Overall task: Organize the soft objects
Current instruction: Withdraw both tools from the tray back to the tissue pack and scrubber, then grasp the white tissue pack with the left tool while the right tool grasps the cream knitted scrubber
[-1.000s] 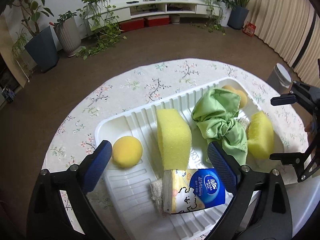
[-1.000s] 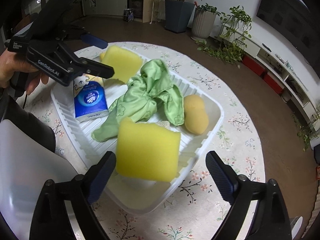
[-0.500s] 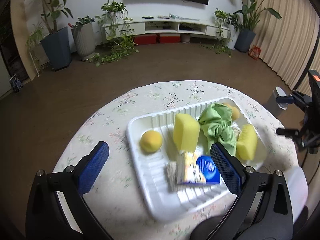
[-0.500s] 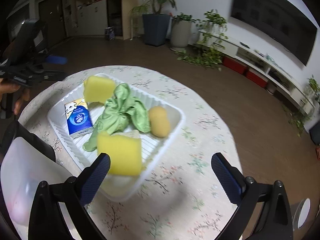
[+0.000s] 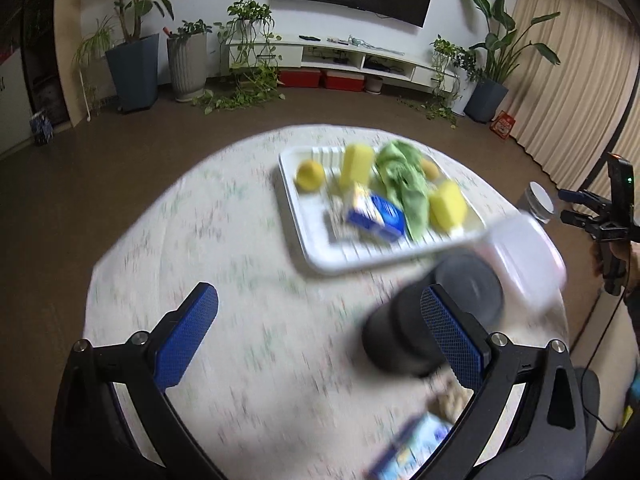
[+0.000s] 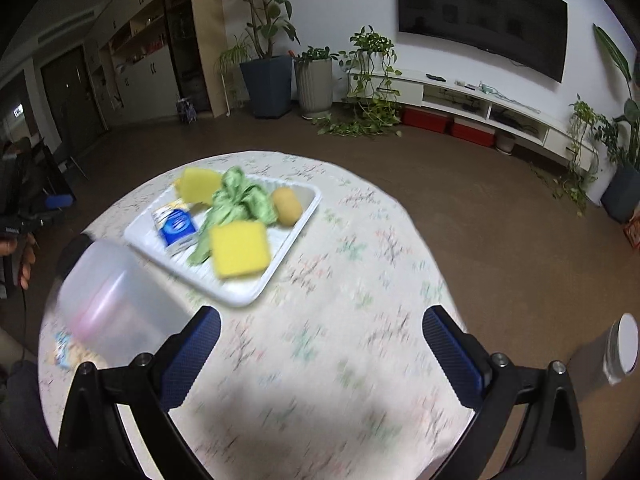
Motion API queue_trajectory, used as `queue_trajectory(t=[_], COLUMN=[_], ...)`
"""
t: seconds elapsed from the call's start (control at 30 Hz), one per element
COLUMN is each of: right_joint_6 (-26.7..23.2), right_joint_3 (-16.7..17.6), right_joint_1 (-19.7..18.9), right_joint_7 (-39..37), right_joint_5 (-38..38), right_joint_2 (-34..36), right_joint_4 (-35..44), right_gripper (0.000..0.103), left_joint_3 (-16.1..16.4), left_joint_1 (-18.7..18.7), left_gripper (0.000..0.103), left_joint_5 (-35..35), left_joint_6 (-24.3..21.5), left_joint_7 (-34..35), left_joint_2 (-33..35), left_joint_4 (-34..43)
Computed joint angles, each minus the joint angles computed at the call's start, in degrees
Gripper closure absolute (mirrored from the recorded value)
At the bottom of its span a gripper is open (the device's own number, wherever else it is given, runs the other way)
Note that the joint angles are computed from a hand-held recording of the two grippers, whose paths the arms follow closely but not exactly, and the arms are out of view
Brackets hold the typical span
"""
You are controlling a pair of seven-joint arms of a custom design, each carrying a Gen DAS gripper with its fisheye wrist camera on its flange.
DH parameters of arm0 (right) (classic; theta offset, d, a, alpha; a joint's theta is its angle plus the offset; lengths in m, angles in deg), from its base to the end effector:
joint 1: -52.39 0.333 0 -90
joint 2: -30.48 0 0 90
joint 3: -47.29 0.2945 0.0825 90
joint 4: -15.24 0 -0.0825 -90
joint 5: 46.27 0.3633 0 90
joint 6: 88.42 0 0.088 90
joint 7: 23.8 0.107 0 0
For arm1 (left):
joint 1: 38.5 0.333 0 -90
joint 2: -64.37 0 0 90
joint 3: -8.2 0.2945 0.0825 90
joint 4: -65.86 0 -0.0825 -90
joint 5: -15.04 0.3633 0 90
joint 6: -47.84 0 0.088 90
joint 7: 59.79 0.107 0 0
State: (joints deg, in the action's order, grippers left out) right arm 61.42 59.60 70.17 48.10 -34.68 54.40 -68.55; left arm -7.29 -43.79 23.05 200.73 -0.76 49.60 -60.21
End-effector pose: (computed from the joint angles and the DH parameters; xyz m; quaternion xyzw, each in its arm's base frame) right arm 0.6231 0.3225 0.5210 -0.8302 0.4100 -0.1363 0.3523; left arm 0.4734 -0.1957 0.5564 -0.6798 0.6401 -0.3008 0.1942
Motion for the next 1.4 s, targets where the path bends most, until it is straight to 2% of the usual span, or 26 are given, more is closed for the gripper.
queue_trajectory(t=[0.07,0.2,0.33,0.5,0.67,0.8,1.0,1.2,1.4], right_joint_6=[3.7,8.79,11.07,12.54,15.38,15.88,14.69,12.57,10.0], right_joint_3=[2.3,5.07,5.02,4.15,3.78,4.19,3.4,2.67,2.71], right_joint_1=[-1.66,-2.1,1.31,6.59,11.39,13.09,14.17,15.26,15.52], right_joint_7=[-2.84,-8.92,-11.48,-11.63,-7.32,-2.04,13.35,24.31,32.33], right_joint_5=[4.39,14.83,21.17,26.51,28.36,26.14,13.43,1.34,-5.5], right_joint_2=[-4.82,-12.67,-17.61,-20.17,-19.54,-16.65,-11.4,-7.26,-4.15], right_joint_4=[-8.2,-21.3,-29.7,-34.74,-36.22,-33.84,-28.29,-23.61,-19.52], right_gripper=[0.0,0.0,0.0,0.0,0.0,0.0,0.0,0.0,0.011], left_joint_3=[-0.53,-3.11,-5.29,-8.27,-10.74,-11.01,-8.9,-7.93,-7.11], left_joint_1=[-1.23,-2.76,-4.88,-6.42,-6.68,-5.88,-6.06,-7.13,-7.16], left_gripper=[0.0,0.0,0.0,0.0,0.0,0.0,0.0,0.0,0.001], left_joint_5=[-1.46,-3.17,-5.3,-5.1,-1.85,1.53,2.95,2.6,3.08], left_joint_6=[0.88,1.45,1.99,1.99,1.6,1.94,3.31,3.38,3.93], left_joint_7=[-0.73,-3.1,-5.2,-7.57,-8.95,-9.8,-8.28,-7.06,-8.26], left_joint_2=[-3.41,-8.78,-11.84,-12.63,-11.35,-9.8,-7.1,-3.82,-3.73], left_joint_4=[-4.14,-10.58,-15.16,-16.95,-16.47,-15.86,-15.41,-14.22,-14.56])
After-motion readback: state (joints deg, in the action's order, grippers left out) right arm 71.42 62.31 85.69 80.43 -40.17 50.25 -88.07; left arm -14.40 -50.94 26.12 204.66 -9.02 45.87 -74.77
